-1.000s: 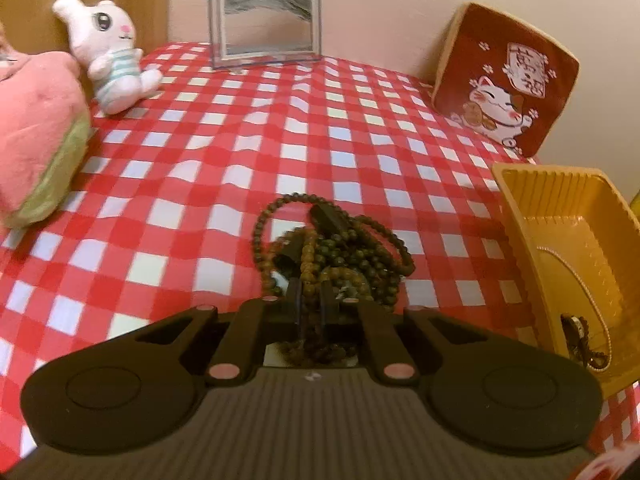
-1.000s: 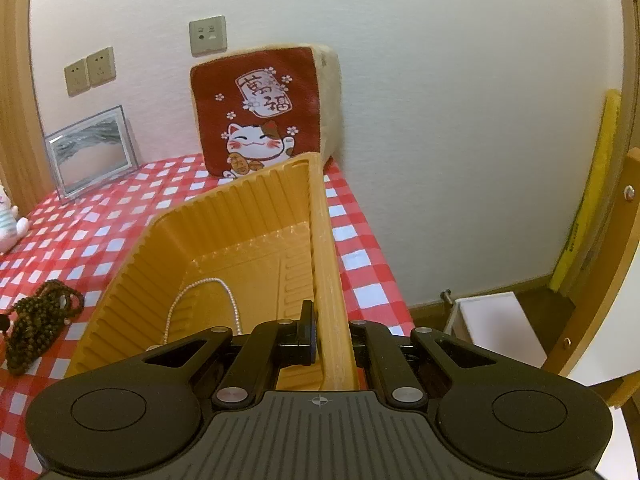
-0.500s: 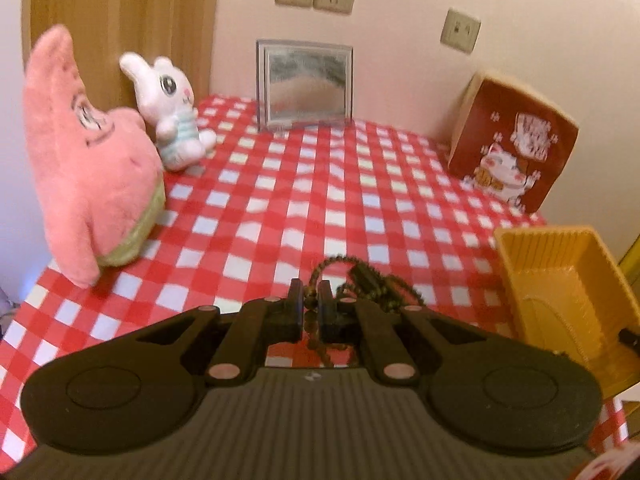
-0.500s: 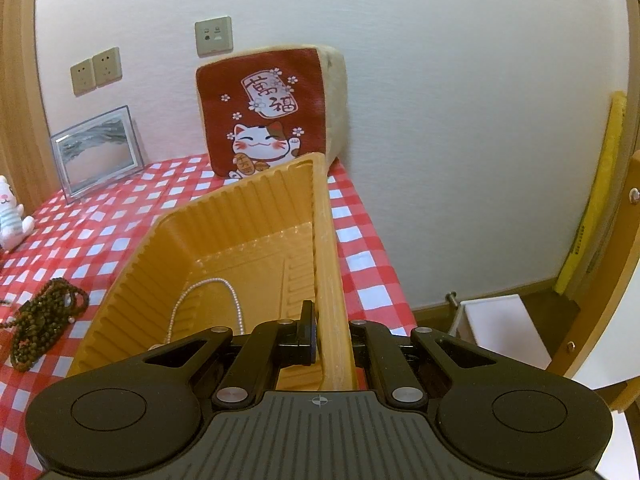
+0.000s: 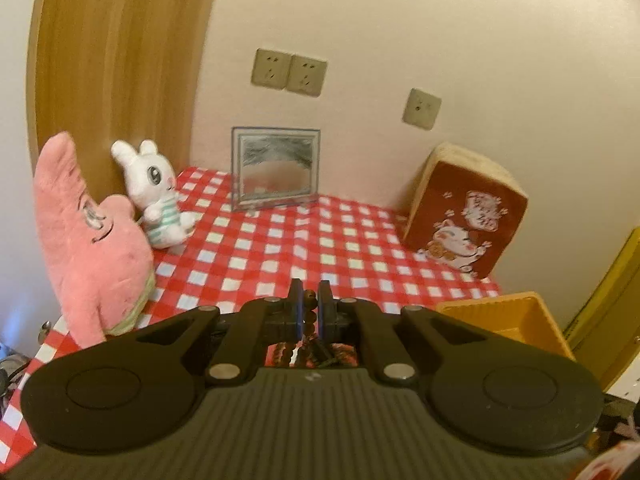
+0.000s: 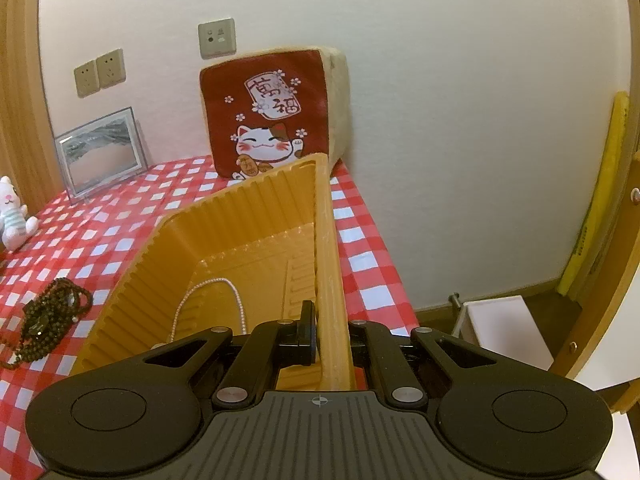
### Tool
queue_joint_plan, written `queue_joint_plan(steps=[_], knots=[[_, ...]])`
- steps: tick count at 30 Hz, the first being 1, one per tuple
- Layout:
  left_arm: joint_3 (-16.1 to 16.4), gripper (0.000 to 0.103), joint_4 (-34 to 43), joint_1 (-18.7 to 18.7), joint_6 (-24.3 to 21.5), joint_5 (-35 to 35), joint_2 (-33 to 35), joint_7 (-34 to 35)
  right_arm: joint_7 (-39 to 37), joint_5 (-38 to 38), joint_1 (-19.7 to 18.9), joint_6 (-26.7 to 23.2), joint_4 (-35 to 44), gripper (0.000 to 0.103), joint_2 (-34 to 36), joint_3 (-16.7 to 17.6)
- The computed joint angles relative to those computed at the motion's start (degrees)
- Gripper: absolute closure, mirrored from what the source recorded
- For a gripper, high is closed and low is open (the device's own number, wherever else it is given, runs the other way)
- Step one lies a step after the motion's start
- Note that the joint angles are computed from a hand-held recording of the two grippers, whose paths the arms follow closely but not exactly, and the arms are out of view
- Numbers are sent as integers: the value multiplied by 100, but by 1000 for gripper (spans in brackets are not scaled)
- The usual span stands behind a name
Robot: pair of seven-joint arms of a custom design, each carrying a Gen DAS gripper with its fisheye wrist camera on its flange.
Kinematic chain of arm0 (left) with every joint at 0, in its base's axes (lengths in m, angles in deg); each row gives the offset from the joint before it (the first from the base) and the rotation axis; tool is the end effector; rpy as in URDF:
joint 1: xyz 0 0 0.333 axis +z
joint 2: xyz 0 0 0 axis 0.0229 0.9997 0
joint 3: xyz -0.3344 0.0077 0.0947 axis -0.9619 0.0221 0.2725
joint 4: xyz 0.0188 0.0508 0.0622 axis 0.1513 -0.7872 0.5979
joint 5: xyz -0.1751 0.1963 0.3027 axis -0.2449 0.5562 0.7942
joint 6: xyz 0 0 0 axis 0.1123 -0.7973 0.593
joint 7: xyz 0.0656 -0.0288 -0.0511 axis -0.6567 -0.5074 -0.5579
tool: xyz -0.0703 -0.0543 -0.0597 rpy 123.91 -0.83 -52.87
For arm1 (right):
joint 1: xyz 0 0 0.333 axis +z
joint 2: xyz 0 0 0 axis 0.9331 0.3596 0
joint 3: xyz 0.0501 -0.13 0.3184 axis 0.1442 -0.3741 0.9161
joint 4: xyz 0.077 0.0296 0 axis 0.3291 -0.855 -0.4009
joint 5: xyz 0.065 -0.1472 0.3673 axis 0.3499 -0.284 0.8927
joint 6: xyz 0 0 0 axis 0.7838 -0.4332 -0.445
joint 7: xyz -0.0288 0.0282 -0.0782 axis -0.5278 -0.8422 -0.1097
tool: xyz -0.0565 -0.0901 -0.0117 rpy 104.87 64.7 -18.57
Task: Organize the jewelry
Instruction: 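Lift the dark bead strand high above the pile with the left tool, then lower the bead strand into the orange tray and open the left tool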
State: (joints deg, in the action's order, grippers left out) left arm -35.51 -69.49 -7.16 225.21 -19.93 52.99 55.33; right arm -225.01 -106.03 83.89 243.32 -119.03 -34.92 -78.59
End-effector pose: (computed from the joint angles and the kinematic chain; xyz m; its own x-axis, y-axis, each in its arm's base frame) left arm 0.4837 -0.0175 0.6406 -0.0580 -0.9739 0.2195 -0.5252 -0.1572 -0.8363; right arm 0.4439 0.2631 0.4996 -0.1437 -0.9831 -0.1136 -0.5592 0.1754 -0.8103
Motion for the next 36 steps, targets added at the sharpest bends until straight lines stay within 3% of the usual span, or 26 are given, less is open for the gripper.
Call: queue_joint_plan(steps=[7, 13, 23, 29, 36], knots=[[219, 98, 217, -475, -8, -325, -46, 505, -13, 6, 16, -20, 1, 98, -14, 13], [523, 98, 501, -1102, -15, -1006, 29, 1366, -3, 8, 18, -27, -2, 98, -23, 20], [978, 98, 1330, -2317, -475, -3406, 487, 3670, 21, -19, 43, -72, 49, 98, -20, 43], [807, 98, 1785, -2393, -951, -4420, 920, 4417, 54, -67, 58, -64, 64, 98, -15, 44], [254, 98, 1805, -2015, -1483, -4254, 1428, 4002, 65, -72, 75, -68, 49, 98, -34, 45]])
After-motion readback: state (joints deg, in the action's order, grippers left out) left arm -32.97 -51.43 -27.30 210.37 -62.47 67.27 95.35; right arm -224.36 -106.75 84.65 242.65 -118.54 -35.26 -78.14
